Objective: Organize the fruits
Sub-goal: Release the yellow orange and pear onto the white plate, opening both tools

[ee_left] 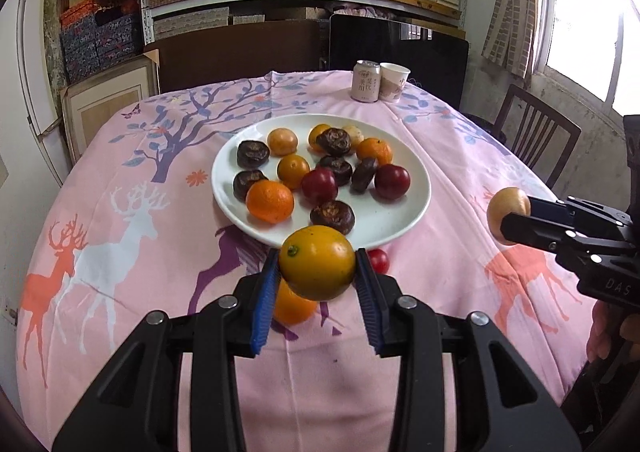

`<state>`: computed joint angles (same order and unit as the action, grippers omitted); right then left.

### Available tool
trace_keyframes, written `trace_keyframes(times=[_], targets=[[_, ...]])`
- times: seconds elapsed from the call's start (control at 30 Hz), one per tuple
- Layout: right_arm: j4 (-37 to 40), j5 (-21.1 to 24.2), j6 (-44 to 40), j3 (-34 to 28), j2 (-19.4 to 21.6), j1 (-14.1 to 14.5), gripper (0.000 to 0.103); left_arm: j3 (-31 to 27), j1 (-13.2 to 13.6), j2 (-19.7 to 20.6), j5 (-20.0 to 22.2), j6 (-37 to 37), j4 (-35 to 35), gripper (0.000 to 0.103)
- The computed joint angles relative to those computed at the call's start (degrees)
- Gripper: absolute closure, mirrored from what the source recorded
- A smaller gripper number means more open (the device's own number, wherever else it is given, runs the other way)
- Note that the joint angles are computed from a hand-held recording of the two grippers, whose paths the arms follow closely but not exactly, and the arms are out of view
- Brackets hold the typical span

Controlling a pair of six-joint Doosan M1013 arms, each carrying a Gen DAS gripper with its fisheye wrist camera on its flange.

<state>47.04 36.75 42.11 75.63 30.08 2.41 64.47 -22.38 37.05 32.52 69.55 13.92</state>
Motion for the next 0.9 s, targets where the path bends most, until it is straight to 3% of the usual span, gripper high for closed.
trace_keyframes(times=[0.2, 0.53, 0.63, 0.67, 0.7, 0.73, 0.9], targets=[[-3.03, 3.58, 3.49, -9.14, 4.25, 0.67, 0.063, -11.44, 1.60, 5.52, 4.32, 2.60, -4.89, 0.067], [-9.94, 9.38, 12.06, -22.08, 12.57, 2.35, 0.063, -35.26, 3.21, 18.90, 18.05, 2.15, -5.26, 0.067], [-10.54, 10.96, 12.76, -24.75, 14.37, 2.61, 0.054, -42.06, 3.55, 22.79, 23.00, 2.02, -5.52, 0.062], [-10.92, 10.16, 13.12, -24.71, 14.42, 2.75, 0.042, -42.41, 3.72, 23.08, 23.23, 1.47, -5.66, 0.056], [-11.19, 9.01, 13.61, -24.28, 14.24, 2.83, 0.039, -41.59, 3.81, 22.72, 22.50, 0.93, -5.66, 0.046], [-10.53, 8.55, 13.48, -23.88, 14.07, 2.76, 0.039, -38.94, 3.81, 21.40, 20.40, -0.16, -4.72, 0.038], [-8.61, 7.42, 12.58, -20.23, 12.10, 2.18, 0.039, -25.36, 3.68, 14.05, 10.76, -3.38, -3.18, 0.022]])
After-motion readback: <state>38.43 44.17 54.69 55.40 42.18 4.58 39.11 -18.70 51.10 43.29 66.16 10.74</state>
